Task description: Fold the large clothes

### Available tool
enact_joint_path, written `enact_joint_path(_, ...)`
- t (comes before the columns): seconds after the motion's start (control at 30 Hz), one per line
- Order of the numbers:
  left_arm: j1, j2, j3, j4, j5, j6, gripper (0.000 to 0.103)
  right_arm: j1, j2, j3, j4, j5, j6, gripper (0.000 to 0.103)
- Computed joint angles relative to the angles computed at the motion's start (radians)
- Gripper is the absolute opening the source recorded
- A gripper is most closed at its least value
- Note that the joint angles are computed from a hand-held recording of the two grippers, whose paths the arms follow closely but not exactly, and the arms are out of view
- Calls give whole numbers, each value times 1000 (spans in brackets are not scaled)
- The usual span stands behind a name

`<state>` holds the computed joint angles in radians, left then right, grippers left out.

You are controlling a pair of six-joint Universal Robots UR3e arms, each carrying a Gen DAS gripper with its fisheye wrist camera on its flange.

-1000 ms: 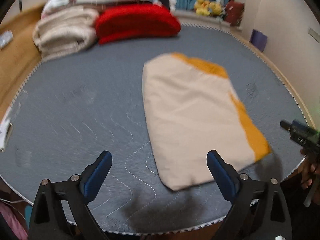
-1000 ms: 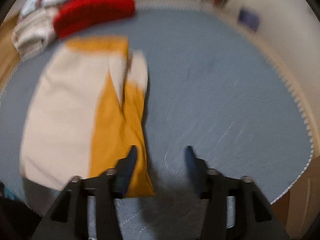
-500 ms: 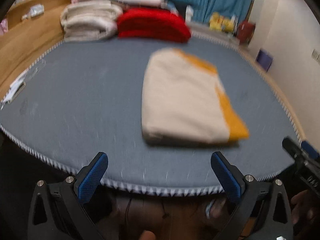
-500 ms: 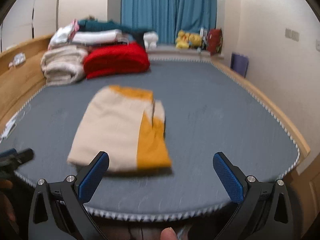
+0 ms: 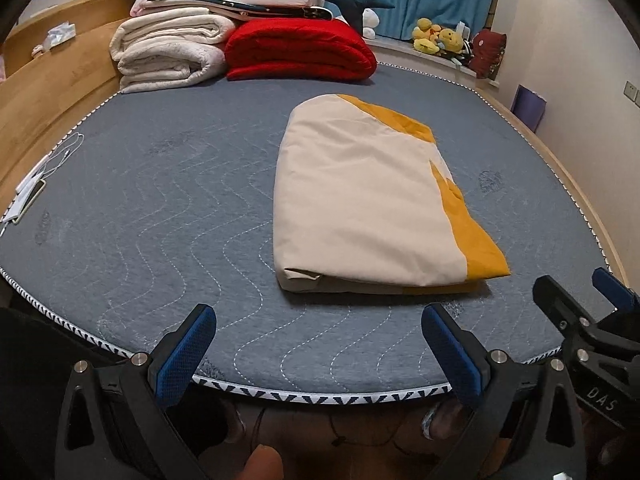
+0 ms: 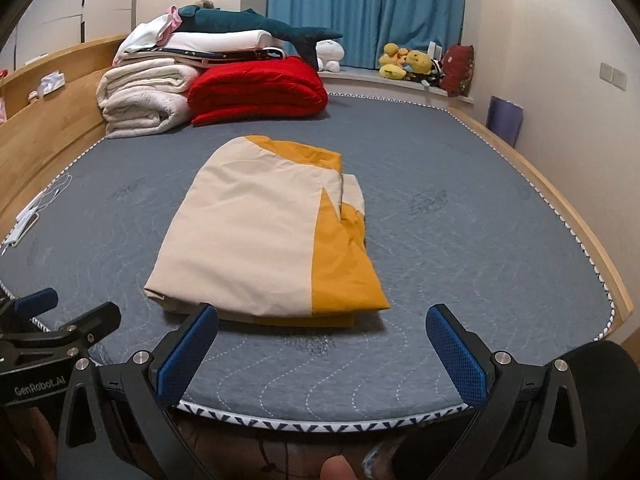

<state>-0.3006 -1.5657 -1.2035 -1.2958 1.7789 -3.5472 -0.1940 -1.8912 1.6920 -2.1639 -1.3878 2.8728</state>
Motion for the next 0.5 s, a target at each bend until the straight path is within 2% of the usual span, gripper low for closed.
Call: enact_joint_path(0.5, 1, -3, -19, 33, 5, 12, 102, 25, 11, 6, -21, -21, -2, 103)
